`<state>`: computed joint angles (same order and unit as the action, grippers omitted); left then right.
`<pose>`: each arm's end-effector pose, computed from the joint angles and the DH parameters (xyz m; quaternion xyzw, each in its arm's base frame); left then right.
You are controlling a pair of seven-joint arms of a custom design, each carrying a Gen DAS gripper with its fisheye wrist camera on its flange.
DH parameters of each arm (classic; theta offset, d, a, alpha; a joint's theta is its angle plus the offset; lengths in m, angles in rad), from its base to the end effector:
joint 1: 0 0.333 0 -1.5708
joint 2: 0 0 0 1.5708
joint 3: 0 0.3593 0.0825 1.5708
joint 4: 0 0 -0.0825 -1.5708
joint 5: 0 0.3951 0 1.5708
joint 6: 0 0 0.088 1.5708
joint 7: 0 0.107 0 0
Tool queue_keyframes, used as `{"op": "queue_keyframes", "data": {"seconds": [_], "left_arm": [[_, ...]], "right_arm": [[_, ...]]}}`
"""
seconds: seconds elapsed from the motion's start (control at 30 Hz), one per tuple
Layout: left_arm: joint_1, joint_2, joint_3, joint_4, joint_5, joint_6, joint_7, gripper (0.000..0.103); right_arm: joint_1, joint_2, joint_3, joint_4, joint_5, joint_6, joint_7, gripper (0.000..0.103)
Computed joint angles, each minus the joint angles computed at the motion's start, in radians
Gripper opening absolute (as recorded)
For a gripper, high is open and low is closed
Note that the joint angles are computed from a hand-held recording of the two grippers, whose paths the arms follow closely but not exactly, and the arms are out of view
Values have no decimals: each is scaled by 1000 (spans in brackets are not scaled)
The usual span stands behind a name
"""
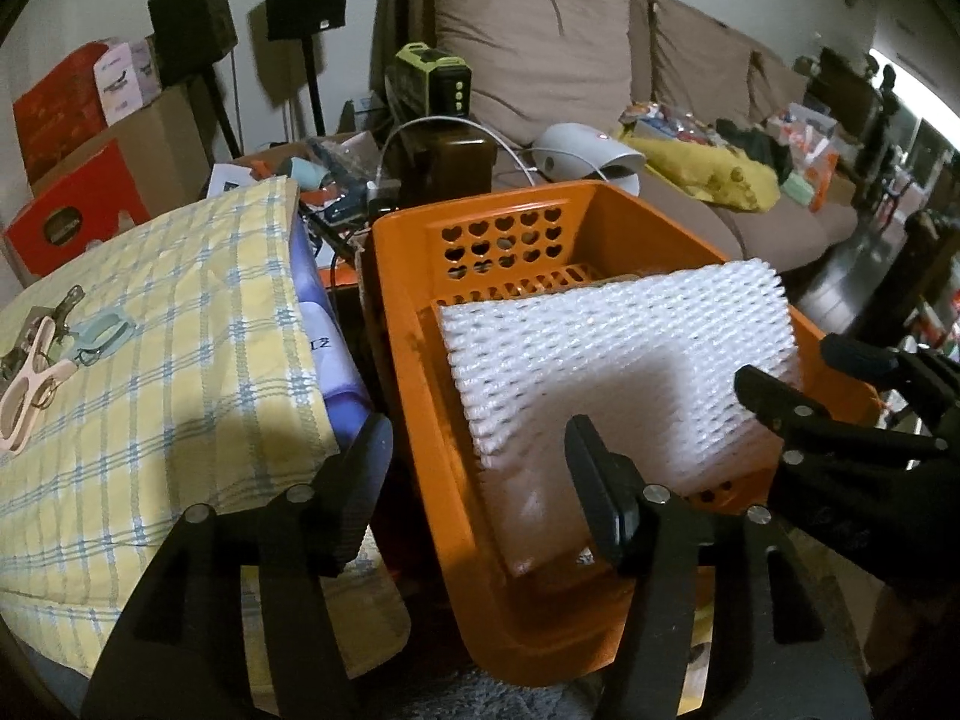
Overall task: Organize objects
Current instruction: 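Open both grippers and release the white foam sheet inside the basket, then move both grippers from the basket to the clips on the checked cloth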
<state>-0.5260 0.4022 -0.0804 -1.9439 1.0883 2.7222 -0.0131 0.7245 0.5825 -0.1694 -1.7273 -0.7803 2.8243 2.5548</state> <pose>0.5295 -0.4017 0.3342 -0.6866 0.6487 -0.2445 0.2189 0.5936 0.4326 0.3235 -0.7620 0.5546 -0.2495 0.2227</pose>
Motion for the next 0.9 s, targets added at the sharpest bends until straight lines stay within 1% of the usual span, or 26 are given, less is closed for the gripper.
{"op": "queue_keyframes", "data": {"seconds": [0.13, 0.3, 0.33, 0.5, 0.63, 0.67, 0.73, 0.83, 0.87, 0.9], "left_arm": [[3, -14, 2, -12, 0, -4, -10, 58], [23, -30, -5, -29, -9, 1, -8, 58], [32, -36, -9, -36, -22, 8, 2, 58], [44, -76, 1, -72, 8, 14, -34, 58], [79, -115, -5, -115, 25, 28, -57, 58], [104, -129, -13, -135, -2, 54, -34, 58], [140, -166, -13, -180, -19, 114, -18, 58], [166, -227, -7, -234, 20, 126, -28, 59], [183, -259, -4, -263, 46, 136, -36, 67], [199, -276, -9, -280, 66, 140, -48, 73]], "right_arm": [[28, -10, -40, -11, -42, 15, 72, 77], [42, -21, -69, -19, -106, 34, 171, 79], [41, -24, -71, -22, -119, 39, 189, 79], [25, -27, -61, -27, -151, 60, 237, 79], [26, -26, -66, -29, -177, 82, 272, 79], [29, -26, -71, -31, -188, 92, 285, 79], [63, -24, -125, -42, -258, 156, 379, 80], [121, -11, -221, -53, -370, 251, 561, 80], [133, -5, -246, -54, -399, 287, 613, 80], [137, -2, -261, -59, -411, 325, 649, 80]]}}
